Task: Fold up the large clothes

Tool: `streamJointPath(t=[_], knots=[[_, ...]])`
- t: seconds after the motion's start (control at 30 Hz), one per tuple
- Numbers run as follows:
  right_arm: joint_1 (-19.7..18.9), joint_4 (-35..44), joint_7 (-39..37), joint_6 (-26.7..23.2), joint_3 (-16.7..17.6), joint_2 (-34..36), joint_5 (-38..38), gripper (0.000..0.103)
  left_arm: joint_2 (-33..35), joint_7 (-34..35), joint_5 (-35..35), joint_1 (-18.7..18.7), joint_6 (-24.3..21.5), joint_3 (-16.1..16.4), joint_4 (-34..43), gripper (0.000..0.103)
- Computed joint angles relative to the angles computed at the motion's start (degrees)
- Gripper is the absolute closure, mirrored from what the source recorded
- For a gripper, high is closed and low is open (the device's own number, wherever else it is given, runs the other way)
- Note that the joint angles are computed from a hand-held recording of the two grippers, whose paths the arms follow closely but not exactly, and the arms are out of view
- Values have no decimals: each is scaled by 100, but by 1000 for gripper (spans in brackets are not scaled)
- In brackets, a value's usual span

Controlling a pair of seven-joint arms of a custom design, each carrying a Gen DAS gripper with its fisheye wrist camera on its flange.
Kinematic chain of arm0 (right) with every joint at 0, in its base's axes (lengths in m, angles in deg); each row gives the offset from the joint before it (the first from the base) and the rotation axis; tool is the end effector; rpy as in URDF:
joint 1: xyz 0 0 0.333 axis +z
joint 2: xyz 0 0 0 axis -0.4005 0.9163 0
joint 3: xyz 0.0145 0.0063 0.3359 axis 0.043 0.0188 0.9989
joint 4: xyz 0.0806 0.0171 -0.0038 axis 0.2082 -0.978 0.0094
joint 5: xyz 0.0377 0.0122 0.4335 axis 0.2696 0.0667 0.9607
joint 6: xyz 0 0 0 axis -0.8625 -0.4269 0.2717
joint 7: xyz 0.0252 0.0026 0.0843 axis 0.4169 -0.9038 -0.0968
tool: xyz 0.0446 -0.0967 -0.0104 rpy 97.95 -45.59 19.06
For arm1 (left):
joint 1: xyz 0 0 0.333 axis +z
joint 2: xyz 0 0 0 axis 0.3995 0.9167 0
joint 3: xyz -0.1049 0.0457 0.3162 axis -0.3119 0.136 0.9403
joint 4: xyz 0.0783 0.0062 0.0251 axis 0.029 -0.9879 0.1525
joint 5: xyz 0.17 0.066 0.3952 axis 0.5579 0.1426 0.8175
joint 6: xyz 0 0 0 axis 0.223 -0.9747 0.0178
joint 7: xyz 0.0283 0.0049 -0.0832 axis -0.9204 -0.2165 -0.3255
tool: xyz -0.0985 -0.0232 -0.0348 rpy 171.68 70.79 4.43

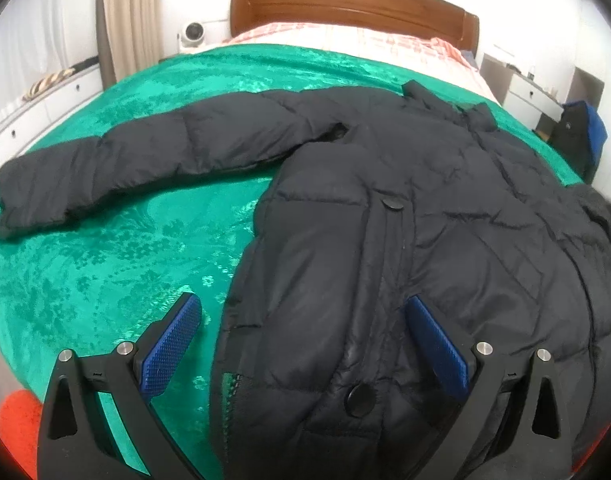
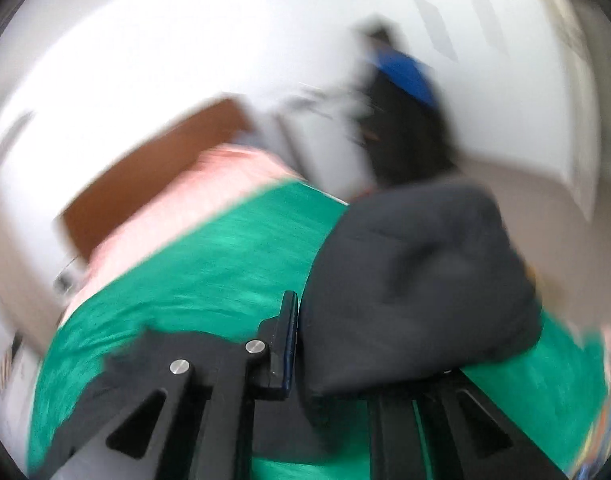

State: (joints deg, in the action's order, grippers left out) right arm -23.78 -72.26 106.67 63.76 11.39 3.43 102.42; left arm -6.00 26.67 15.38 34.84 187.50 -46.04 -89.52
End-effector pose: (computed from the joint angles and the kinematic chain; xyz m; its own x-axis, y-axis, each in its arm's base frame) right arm 0.6844 -0.0161 0.7461 0.0811 -0.9569 -0.2787 -0.4950 0.2040 -0.8446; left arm 0.4776 -0.0917 0.5075 0.4816 -0.8717 0.0903 -0.6105 -0.4076 -0.6791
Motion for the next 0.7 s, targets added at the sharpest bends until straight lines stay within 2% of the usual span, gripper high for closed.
streamJointPath(t=[0.1,0.13,0.33,0.43,0.5,0.53,0.57,0.7], knots=[[403,1066,-938,-249,503,391,142,89,-7,32,-47,-32,67,39,-30,1],[515,1294,-1018,-347,587,517,103,89,-24,62,-86,-49,105,69,-56,1],[1498,2611,-574,-1214,900,1705,-907,89,-63,153,-266,-33,299,82,-166,1],[1831,2677,-338,-1758,1006,2111,-1184,83,-72,208,-347,-7,362,59,-196,1],[1829,2643,-392,-2428,1179,2282,-1004,62,-77,254,-392,0,381,44,-208,1],[1808,2610,-406,-2848,1271,2352,-840,45,-79,272,-416,4,385,37,-211,1],[1758,2376,-489,-3057,1342,2281,-652,42,-90,292,-446,0,388,36,-220,1],[1570,1349,-1195,-3040,1381,1647,-142,41,-84,359,-586,-2,428,57,-237,1]])
